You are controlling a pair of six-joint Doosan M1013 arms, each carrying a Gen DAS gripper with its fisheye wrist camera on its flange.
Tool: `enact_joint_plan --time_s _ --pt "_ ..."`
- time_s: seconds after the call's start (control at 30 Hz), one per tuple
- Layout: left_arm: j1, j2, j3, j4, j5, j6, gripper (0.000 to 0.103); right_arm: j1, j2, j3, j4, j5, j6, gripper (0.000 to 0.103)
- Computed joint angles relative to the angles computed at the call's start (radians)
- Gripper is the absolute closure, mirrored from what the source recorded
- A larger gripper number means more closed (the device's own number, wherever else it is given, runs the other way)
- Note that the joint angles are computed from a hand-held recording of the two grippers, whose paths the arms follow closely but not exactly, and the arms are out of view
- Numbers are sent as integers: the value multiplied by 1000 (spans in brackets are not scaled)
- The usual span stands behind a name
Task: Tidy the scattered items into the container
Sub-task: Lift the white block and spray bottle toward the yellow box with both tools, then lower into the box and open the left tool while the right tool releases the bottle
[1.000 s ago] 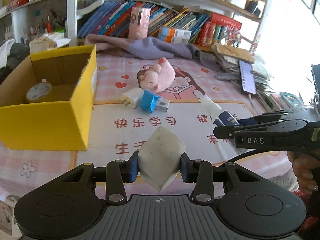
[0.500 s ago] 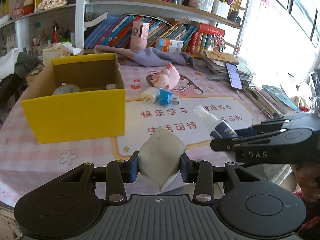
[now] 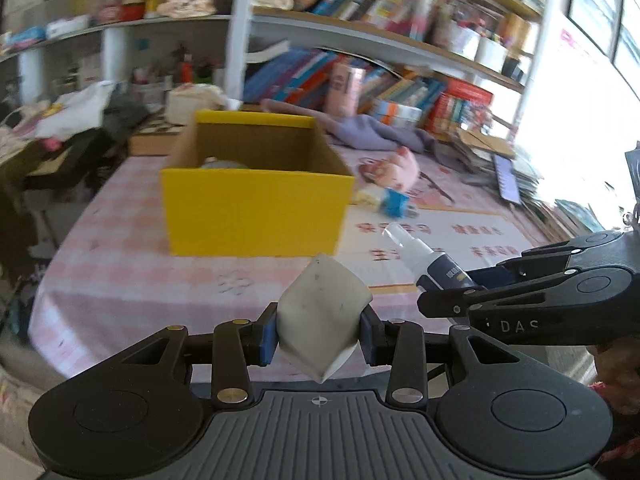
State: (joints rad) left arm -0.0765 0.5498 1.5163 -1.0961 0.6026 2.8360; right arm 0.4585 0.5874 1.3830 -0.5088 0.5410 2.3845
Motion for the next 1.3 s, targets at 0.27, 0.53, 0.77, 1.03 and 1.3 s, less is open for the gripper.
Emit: enact_joint_plan --time_s 0.27,0.53,0.77,1.03,1.3 --pt "30 -4 8 -59 -35 16 65 18 38 -76 55 17 -120 73" --pt "26 7 -18 -61 -71 5 65 11 62 -121 85 7 -188 72" --pt "9 41 -93 -12 -88 -37 65 -16 74 -144 127 -32 -244 73" --pt "-20 109 -241 91 -95 -92 65 -67 108 -214 174 -90 -316 73" --pt "-51 221 -456 302 -62 -257 65 -124 192 -361 285 -87 -469 72"
